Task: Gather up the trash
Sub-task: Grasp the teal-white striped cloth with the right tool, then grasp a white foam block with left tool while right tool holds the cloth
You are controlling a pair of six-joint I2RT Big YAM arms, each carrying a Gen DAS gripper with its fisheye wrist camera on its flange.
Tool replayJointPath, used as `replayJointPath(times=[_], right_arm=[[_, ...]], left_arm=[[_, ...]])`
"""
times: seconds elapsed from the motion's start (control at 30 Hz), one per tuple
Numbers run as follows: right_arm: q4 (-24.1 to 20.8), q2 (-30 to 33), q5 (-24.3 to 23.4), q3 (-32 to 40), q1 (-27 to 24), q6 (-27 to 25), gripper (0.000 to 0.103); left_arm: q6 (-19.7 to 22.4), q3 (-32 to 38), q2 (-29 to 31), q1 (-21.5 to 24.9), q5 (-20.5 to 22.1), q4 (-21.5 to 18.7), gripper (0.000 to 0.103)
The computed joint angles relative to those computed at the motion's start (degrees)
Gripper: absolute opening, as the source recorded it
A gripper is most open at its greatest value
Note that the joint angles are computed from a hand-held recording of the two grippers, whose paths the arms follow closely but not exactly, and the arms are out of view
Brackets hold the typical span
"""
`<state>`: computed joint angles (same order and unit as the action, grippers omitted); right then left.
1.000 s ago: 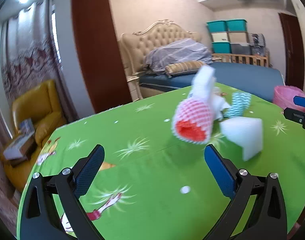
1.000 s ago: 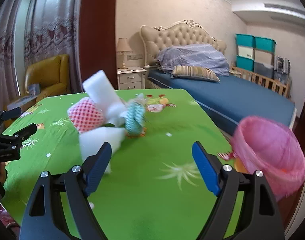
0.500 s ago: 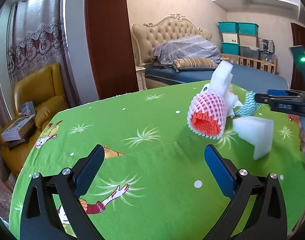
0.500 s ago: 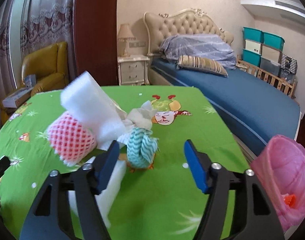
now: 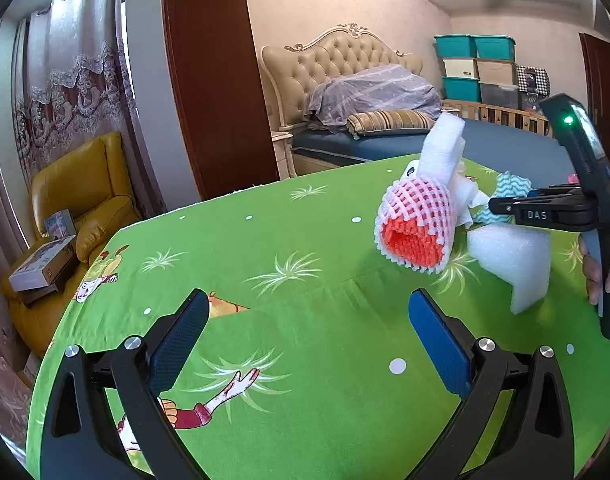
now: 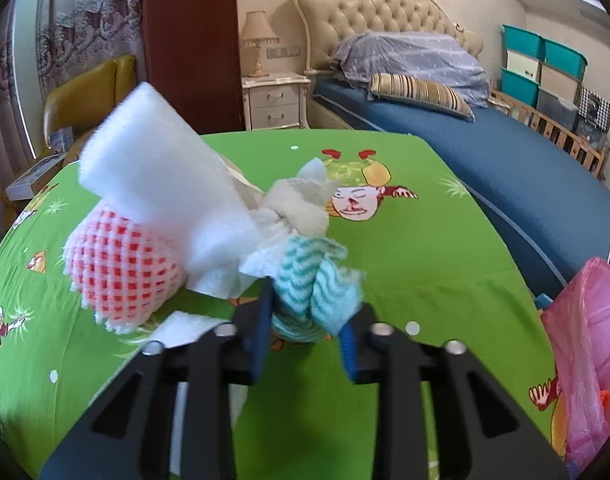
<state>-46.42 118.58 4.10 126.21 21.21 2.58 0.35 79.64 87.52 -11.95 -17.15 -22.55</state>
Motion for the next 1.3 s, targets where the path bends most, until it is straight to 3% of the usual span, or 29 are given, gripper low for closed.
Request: replayJointPath(times=[0.3, 0.5, 0.8, 0.9, 0.97, 1.03, 1.17, 1.3], right_arm=[[11.9, -11.5, 1.9, -18.2, 0.8, -0.7, 0.02], [15.5, -17.3, 3.2, -27.0, -0.1, 0.4, 0.02], [18.8, -19.1, 5.0, -30.1, -1.5, 4.3, 0.02], [21.3, -20.2, 5.9, -31.9, -1.8, 6.1, 0.02], [23.1, -21.1, 6.2, -33.3, -2.2, 7.7, 0.02], [23.2, -21.4, 6.3, -33.6, -2.5, 8.7, 0.02], [22.8, -22.0, 8.0, -34.2, -2.6, 7.0, 0.02], [23.3, -22.7, 8.0, -35.6, -3.5, 6.7, 0.02]], left_arm=[[0.2, 0.3, 0.3, -0.2, -0.3, -0.1, 0.096], [0.4, 0.6, 0.6, -0.5, -0.7, -0.6, 0.096], [1.4, 1.2, 1.2, -0.8, -1.2, -1.3, 0.096], [-0.4, 0.8, 0.6, -1.2, 3.1, -0.9, 0.096], [-0.8, 1.8, 1.1, -2.2, 5.0, -2.0, 0.096], [1.9, 3.4, 2.4, -4.8, 4.6, -2.8, 0.096], [1.5, 8.0, 5.7, -8.0, 6.0, -6.2, 0.096], [1.0, 13.7, 10.5, -10.7, 3.7, -8.2, 0.096]])
